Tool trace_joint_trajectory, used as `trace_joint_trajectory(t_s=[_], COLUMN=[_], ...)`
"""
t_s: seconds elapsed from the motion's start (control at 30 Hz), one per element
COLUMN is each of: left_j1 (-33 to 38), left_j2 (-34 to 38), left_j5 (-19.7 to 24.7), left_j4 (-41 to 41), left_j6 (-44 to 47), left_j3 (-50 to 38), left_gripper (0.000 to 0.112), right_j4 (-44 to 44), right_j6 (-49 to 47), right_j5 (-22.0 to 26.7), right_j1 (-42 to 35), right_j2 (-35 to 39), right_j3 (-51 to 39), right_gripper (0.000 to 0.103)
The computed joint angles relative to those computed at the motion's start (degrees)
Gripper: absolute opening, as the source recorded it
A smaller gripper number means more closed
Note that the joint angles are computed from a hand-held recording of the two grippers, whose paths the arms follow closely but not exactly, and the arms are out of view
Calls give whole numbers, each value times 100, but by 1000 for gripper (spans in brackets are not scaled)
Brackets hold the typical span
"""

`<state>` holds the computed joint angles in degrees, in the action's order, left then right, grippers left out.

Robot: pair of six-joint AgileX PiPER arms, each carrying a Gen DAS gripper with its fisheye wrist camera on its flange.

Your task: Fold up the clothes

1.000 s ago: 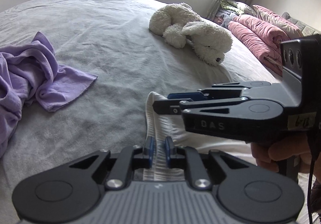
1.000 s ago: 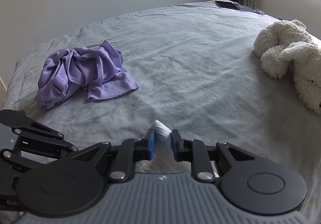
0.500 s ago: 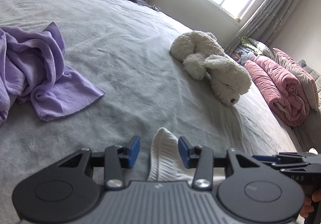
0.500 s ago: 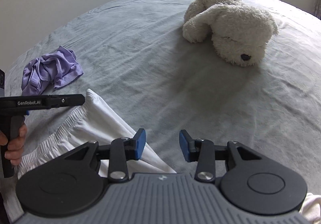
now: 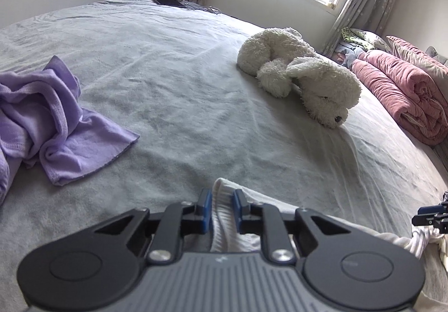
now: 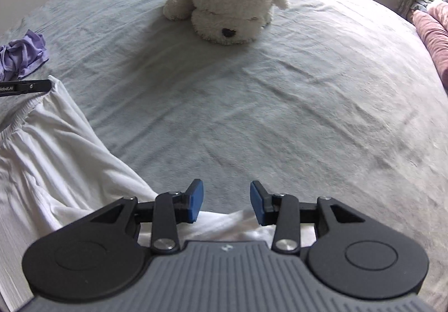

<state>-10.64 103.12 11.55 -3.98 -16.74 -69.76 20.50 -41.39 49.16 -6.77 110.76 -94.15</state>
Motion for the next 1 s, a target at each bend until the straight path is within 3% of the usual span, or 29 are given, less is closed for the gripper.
trace_joint_trajectory(t_s=[0.17, 0.37, 0.4, 0.43, 0.47, 0.77, 1.0], left_j1=[-28, -142, -147, -153, -154, -125, -127], left_j2=[-6, 2, 3, 5, 6, -17, -51], left_j5=[66, 101, 107, 112, 115, 131, 121], left_j4=[257, 1153, 1210, 1266, 1295, 1200, 1260], left_j6=[-263, -1145, -1193, -1240, -1263, -1255, -1348], left_j3=[-31, -57, -61, -64, -66, -66, -30], left_gripper=[17, 16, 16, 16, 16, 12, 11], right_j4=[51, 223, 200, 127, 94, 930, 1301], right_j6=[470, 563, 561, 561, 527, -754, -1763], right_j5=[209, 629, 673, 651, 597, -139, -240], right_j1=[-507, -564, -549, -521, -514, -1015, -1423], right_j2=[131, 379, 407, 399, 350, -1140, -2403], right_j3=[-383, -661, -684, -656, -585, 1080, 2764], right_gripper=[41, 41, 38, 19, 10, 9, 8])
